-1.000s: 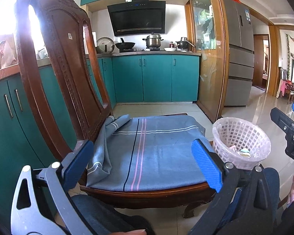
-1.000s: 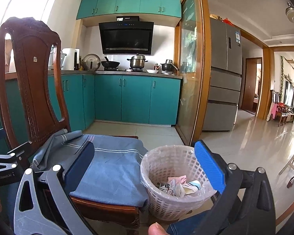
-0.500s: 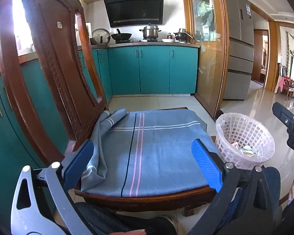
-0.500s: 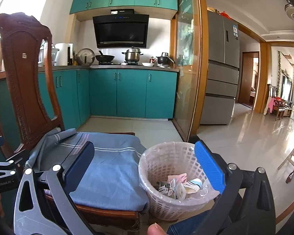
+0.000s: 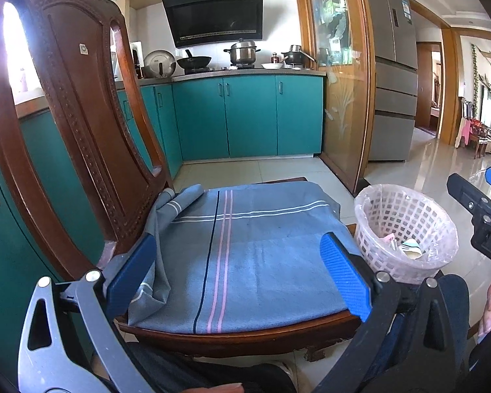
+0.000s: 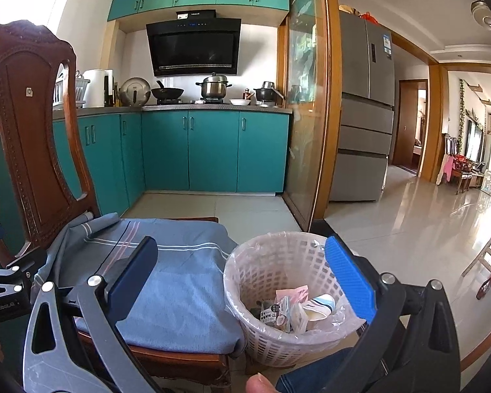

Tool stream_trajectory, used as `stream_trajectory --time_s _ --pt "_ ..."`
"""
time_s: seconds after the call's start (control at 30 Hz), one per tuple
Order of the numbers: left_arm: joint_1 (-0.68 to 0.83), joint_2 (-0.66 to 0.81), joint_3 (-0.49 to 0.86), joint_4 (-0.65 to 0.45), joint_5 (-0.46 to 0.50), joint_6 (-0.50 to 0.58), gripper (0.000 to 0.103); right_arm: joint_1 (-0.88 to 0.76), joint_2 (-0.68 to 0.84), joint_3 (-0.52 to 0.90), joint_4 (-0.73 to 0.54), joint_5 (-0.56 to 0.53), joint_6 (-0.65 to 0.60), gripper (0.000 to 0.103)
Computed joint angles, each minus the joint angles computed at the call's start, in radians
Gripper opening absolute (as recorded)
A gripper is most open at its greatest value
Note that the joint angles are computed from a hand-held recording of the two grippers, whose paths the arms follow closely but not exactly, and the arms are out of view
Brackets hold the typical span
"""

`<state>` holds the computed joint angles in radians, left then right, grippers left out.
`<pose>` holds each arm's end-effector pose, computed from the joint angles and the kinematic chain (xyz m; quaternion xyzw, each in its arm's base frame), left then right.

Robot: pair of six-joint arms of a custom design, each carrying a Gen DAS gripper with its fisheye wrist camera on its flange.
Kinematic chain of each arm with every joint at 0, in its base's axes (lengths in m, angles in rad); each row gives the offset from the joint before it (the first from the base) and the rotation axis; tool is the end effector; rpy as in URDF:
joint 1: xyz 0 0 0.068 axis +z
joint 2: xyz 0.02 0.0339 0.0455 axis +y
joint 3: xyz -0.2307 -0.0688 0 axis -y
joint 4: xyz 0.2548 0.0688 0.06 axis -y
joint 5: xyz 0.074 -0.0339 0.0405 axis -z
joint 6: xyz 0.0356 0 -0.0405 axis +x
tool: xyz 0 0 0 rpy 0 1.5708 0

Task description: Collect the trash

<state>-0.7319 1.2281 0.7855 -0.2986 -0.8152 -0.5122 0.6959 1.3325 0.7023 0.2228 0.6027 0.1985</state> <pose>0.2189 -0.1618 0.2094 -0.0667 0.8527 0.0792 0.5121 0.2444 0.1779 0.1951 -0.0383 0.8135 0.0033 0.5803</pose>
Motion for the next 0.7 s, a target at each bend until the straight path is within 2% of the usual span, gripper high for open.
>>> stream_trajectory --time_s 0.27,0.7 --pt "-0.037 0.018 0.027 -0.023 -0.039 -0.011 0.100 -0.023 -0.031 -0.026 0.014 -0.022 0.005 0.100" --pt "-0.038 0.022 0.035 -0.036 -0.042 -0.023 0.100 -0.029 -0.034 -0.034 0.019 -0.036 0.001 0.100"
